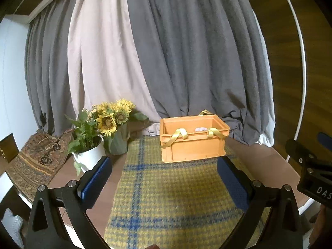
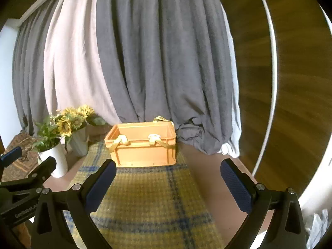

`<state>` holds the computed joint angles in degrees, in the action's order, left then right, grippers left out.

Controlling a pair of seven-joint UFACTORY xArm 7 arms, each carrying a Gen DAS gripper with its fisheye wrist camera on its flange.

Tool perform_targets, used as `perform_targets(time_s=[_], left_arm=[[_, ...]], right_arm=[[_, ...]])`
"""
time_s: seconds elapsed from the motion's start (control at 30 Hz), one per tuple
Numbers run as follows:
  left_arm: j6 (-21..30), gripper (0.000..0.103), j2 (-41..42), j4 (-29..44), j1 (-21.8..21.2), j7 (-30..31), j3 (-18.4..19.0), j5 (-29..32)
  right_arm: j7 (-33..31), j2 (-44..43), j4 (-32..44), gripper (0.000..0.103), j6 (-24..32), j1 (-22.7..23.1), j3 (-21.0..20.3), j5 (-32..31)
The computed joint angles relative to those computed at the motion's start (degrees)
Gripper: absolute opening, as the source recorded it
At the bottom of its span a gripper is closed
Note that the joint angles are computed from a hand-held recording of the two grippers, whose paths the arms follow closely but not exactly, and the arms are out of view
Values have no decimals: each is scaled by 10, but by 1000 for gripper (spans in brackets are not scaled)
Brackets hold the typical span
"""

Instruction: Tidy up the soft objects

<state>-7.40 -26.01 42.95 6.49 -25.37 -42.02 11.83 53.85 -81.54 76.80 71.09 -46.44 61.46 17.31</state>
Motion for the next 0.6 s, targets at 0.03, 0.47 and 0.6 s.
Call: perform_targets(time_s=[0.03,0.47,0.6], left_arm=[[1,103,-10,-11,-23,2,19,-2],[8,103,-96,-78,-102,-6,71,-20],[12,103,-110,-84,-108,-12,71,-21]], right_arm=[[2,-2,3,102,8,4,-1,0],[2,-44,22,102,70,32,-29,18],[-1,-54,21,102,79,36,-37,22]])
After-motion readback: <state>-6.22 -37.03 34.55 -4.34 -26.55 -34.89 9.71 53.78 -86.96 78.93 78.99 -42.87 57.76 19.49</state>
